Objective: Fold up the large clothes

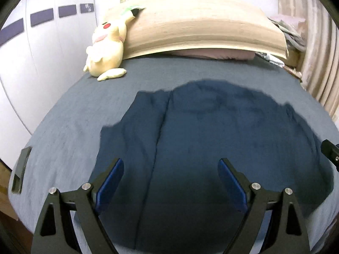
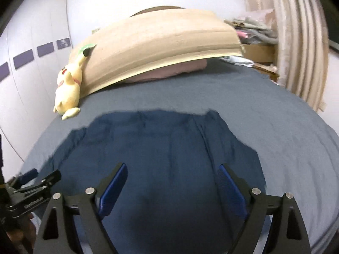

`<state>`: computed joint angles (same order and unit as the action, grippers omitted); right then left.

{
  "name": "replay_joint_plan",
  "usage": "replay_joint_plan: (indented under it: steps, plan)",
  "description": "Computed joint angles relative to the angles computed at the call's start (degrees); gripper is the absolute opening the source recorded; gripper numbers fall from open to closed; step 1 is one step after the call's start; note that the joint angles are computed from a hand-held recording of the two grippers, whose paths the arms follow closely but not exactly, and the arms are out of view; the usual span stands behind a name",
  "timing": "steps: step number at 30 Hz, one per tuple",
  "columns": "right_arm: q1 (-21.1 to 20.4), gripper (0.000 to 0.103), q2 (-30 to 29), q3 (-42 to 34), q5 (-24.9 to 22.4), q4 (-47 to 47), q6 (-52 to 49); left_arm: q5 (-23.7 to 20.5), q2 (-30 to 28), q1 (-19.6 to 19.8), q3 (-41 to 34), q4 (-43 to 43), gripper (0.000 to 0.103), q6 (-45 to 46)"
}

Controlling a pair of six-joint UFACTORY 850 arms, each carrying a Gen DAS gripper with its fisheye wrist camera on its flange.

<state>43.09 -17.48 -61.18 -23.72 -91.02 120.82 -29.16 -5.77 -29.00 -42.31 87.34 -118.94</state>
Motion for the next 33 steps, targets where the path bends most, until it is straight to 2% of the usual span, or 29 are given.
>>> replay_joint_plan:
  steps: [1,3,5,8,11,15,20,28,33]
  plan:
    - [0.44,0.09,-0.3,0.61,-0.07,-0.59,0.56,-0.79,-0.06,-0.96,1.05,0.48,0.091,-1.33]
    - [1.77,0.09,-1.85,1.5,-3.06,1.5,-1.89,-1.07,-1.01,-1.35,2.04,-0.58,0.091,-1.72]
    - [1.47,0.091,-4.03,1.25,-1.78,7.14,-7.84,0.81,-1.12,-0.06,3.03,2.24,0.092,-4.8]
    - [1.91,0.094,-4.5,1.34,-3.51,5.78,-7.13,1.61,-0.7,0.19,2.47,-2.47,0.092,1.76]
    - [1.75,0.094,-3.56,2.37,-2.55,4.26,-3.64,2.21,-0.57,0.53,2.64,-3.81,0.092,3.66]
    - [2.09,0.095,-3.56,3.37,-3.1,0.81,-0.56,1.13,-0.51,-0.31,3.68,-0.99,0.093,-0.95]
    - [1.43,0.096,-3.31,2.37,-0.6,7.35,-8.22,-0.19,0.14,-1.24,4.51,-1.28,0.095,-1.18]
    - [3.73,0.098,8.57,12.64,-4.8,-8.35,13.26,-1.03,0.68,-1.75,5.45,-1.62,0.099,-2.59]
    - [5.59,0.099,11.71,16.6,-7.37,-9.21,17.26,-1.04,1.08,-1.92,5.17,-4.51,0.099,-0.42]
